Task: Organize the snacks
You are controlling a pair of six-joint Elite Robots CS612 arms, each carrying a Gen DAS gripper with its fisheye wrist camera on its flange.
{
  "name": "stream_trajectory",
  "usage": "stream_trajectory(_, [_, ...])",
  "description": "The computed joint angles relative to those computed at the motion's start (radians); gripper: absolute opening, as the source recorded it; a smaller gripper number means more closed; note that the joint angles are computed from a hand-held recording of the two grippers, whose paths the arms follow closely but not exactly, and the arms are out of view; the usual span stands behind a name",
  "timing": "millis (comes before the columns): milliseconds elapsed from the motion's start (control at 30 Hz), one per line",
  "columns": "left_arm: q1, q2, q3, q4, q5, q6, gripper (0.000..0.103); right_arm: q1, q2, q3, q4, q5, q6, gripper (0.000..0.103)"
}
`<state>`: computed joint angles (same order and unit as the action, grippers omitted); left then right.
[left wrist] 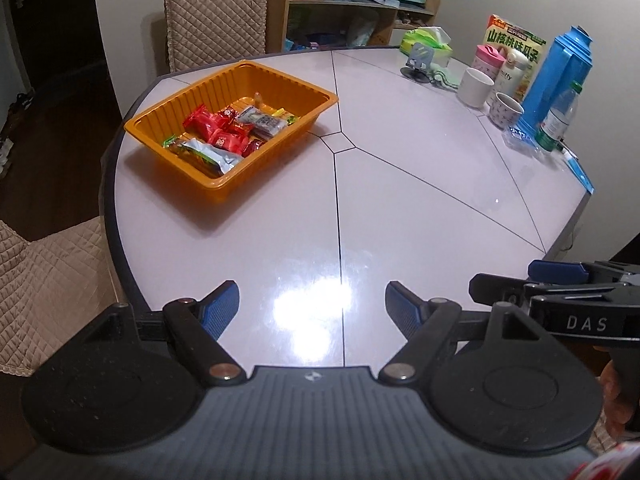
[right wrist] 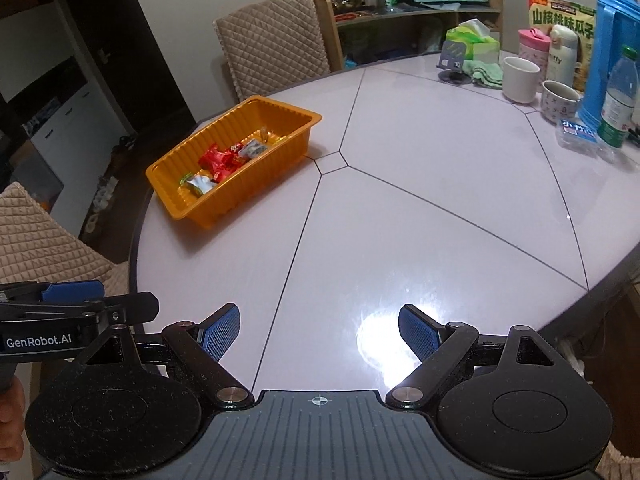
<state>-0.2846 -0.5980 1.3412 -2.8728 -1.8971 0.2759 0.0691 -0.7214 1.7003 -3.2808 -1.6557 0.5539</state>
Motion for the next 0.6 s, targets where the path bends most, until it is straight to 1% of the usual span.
stream_trajectory(233, [0.007,-0.008,0.015,-0.003,-0.004,0.017,0.079,0.015,-0.001,-0.001,0.000,-0.026,0.003,0.086])
stream_trajectory(600, [0.012,-0.010,0.016,-0.003,-0.011,0.017,0.079,0.019,0.002,-0.008,0.007,-0.035,0.000,0.086])
